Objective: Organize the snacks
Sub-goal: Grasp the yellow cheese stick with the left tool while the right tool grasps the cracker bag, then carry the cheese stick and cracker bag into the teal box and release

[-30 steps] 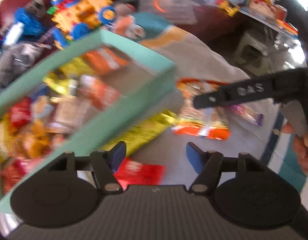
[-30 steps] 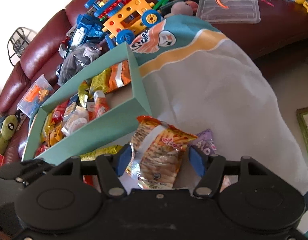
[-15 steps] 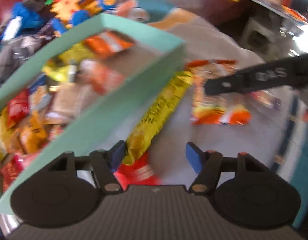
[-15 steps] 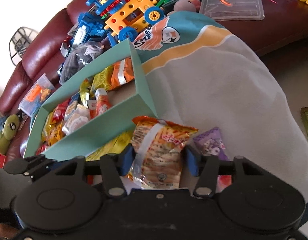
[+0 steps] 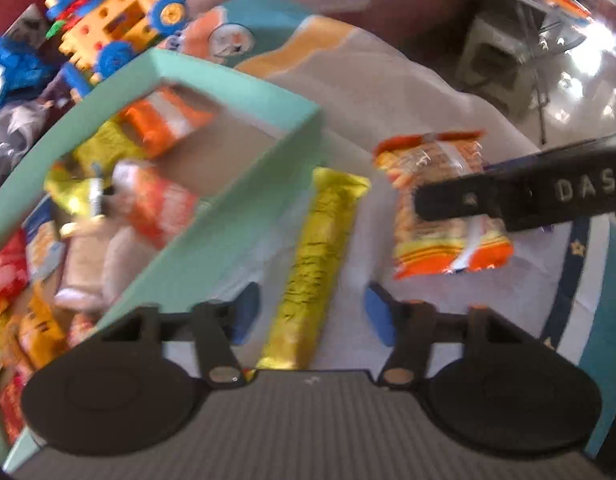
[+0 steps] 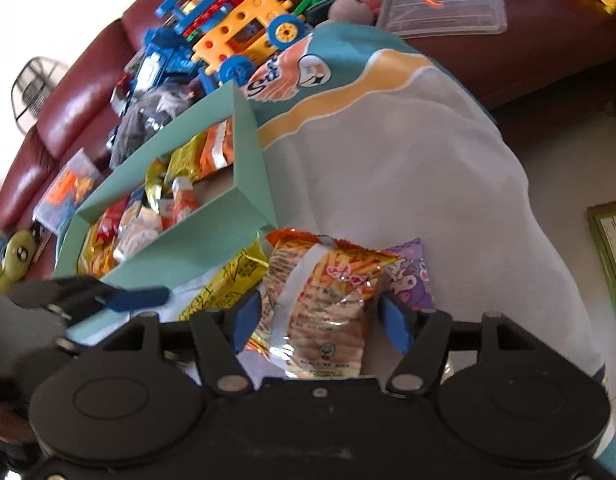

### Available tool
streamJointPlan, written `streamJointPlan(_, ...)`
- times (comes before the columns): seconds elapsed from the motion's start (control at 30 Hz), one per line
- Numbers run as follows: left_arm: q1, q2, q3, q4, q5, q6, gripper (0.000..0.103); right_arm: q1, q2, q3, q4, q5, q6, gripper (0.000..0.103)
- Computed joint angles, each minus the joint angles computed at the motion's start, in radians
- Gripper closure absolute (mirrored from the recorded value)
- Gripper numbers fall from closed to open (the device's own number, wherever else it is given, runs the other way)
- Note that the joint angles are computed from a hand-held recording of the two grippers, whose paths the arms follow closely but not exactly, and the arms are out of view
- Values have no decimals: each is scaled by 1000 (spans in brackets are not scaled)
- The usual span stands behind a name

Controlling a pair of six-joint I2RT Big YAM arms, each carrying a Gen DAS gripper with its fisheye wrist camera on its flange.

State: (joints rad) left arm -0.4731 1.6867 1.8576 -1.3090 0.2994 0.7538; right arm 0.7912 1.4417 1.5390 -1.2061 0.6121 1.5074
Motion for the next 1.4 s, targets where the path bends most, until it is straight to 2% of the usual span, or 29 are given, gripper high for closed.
streamJointPlan(0.03,-3,-8,-5,-10,8,4,84,5,6,6,-6,9,21,34)
streamJointPlan(0.17,3,-37,-35,-56,33,-33,82,22,37,28,-25,37,56,35)
streamJointPlan(0.2,8,-43,-41,-72,41,-37,79,23,46,34,-29,42,48,37)
streamJointPlan(0.23,12,-50,-50,-69,43,-39,77,22,56,43,-37,47,35,46)
streamJointPlan(0.27,11,-63,-72,-37,30,-44,61,20,67,53,-44,53,18,53)
streamJointPlan(0.3,11,-70,-86,-8,13,-56,45,18,70,54,-34,55,1,55)
streamJointPlan(0.33,12,-65,-85,4,7,-72,43,16,74,58,-30,55,-10,58)
streamJointPlan(0.37,20,-40,-57,-21,32,-87,50,14,79,63,-29,56,-20,61)
streamJointPlan(0.4,25,-33,-47,-24,49,-104,75,14,82,69,-28,55,-29,62)
streamJointPlan(0.43,26,-32,-43,-23,54,-112,83,12,84,74,-24,50,-39,64)
streamJointPlan(0.47,28,-29,-35,-33,57,-127,84,10,84,78,-15,41,-48,67)
streamJointPlan(0.77,87,-74,-19,-64,162,-203,84,26,97,172,-43,58,-140,69)
streamJointPlan(0.97,125,-34,102,-67,207,-283,84,-2,141,310,-56,68,-309,69)
streamJointPlan(1.17,160,71,284,-63,193,-390,84,-74,211,466,-82,47,-504,69)
streamJointPlan(1.3,169,174,430,-91,170,-450,84,-135,270,559,-120,-18,-604,69)
streamJointPlan(1.4,167,247,530,-120,153,-464,84,-166,301,595,-128,-71,-657,69)
